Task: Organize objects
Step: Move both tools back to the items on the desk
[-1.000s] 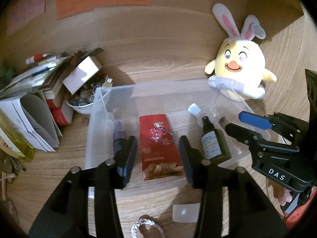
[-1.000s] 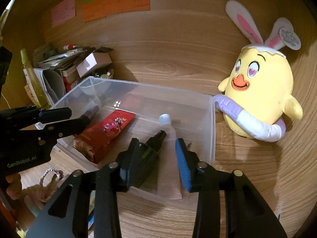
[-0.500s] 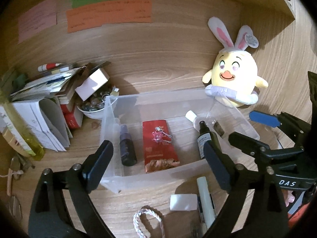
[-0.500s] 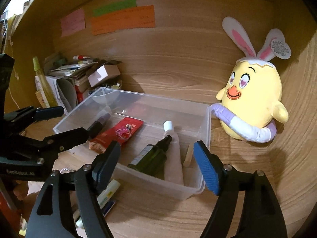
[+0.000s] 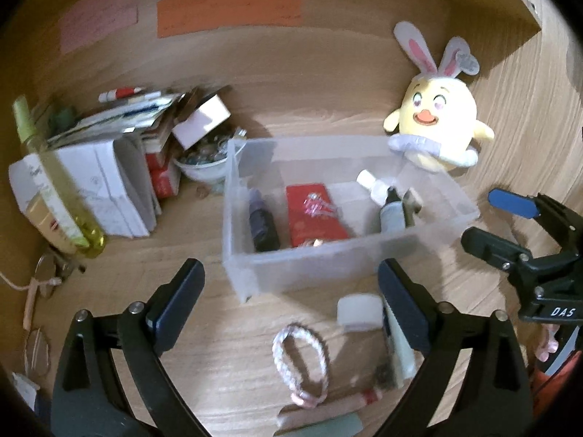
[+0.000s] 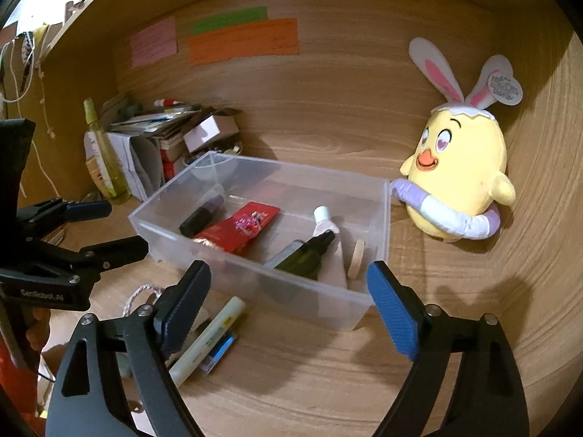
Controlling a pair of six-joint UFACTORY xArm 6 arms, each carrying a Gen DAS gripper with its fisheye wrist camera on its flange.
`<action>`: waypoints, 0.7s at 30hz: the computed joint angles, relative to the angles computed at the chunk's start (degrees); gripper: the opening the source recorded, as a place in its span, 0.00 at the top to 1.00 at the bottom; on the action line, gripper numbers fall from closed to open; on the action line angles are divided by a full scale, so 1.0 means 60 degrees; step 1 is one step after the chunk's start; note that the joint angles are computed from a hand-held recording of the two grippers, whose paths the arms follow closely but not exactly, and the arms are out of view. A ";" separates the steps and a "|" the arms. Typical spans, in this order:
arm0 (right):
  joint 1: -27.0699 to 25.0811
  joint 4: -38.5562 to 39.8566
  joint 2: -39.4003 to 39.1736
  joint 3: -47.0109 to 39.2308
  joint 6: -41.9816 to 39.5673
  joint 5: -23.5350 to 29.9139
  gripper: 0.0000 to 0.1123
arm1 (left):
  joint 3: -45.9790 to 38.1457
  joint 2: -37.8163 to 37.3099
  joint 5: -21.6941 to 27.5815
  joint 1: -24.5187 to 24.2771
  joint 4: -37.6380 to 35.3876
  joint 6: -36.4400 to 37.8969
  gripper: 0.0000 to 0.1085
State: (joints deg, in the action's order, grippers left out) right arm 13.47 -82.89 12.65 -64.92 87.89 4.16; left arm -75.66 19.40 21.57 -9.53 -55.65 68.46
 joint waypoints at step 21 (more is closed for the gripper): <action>0.1037 0.6960 0.1498 0.0239 -0.6123 -0.0268 0.33 | 0.0897 0.0171 -0.0335 0.0332 0.0448 -0.0155 0.12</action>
State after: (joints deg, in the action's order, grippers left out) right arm 19.69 -41.13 21.64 -63.48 51.16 2.55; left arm -70.28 20.42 19.56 -7.54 -52.96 67.53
